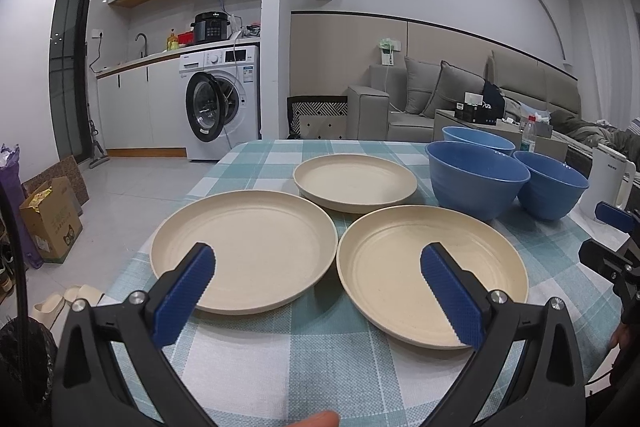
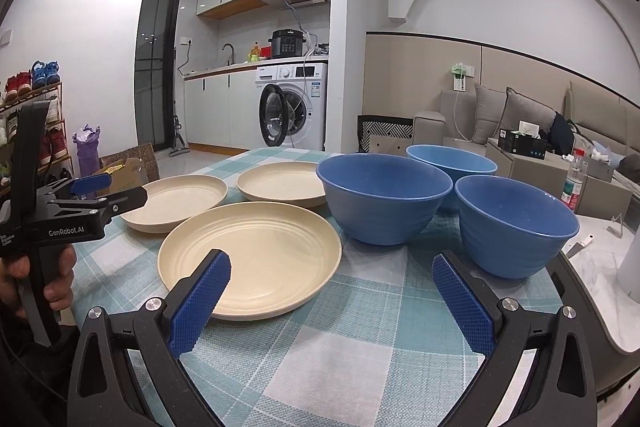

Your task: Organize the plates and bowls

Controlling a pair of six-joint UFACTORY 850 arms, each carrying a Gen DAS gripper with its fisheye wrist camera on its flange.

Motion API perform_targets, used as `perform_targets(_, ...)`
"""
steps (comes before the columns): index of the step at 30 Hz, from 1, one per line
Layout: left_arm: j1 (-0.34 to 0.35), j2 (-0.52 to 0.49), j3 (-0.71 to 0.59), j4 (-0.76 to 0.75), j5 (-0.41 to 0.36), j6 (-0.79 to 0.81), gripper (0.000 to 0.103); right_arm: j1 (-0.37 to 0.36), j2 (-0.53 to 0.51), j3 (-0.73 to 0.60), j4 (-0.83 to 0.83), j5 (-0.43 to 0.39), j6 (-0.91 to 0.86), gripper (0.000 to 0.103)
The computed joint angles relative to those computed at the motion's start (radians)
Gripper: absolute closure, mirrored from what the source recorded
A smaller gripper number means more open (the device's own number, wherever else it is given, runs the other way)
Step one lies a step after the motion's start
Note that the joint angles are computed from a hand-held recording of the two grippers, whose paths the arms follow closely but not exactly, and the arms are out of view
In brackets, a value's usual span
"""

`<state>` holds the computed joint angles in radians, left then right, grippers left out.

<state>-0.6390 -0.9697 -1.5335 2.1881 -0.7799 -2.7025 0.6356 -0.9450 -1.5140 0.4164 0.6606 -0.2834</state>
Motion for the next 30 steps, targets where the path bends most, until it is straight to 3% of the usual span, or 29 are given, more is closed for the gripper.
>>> perform_targets(19, 0.006, 0.032, 0.021, -0.02, 0.011, 0.018, 0.0, 0.009, -0.02, -0.05, 0.009, -0.036, -0.031, 0.0)
perform_targets(30, 0.019, 0.057, 0.044, -0.041, 0.03, 0.028, 0.0, 0.02, -0.029, -0.101, -0.008, -0.099, -0.029, 0.0)
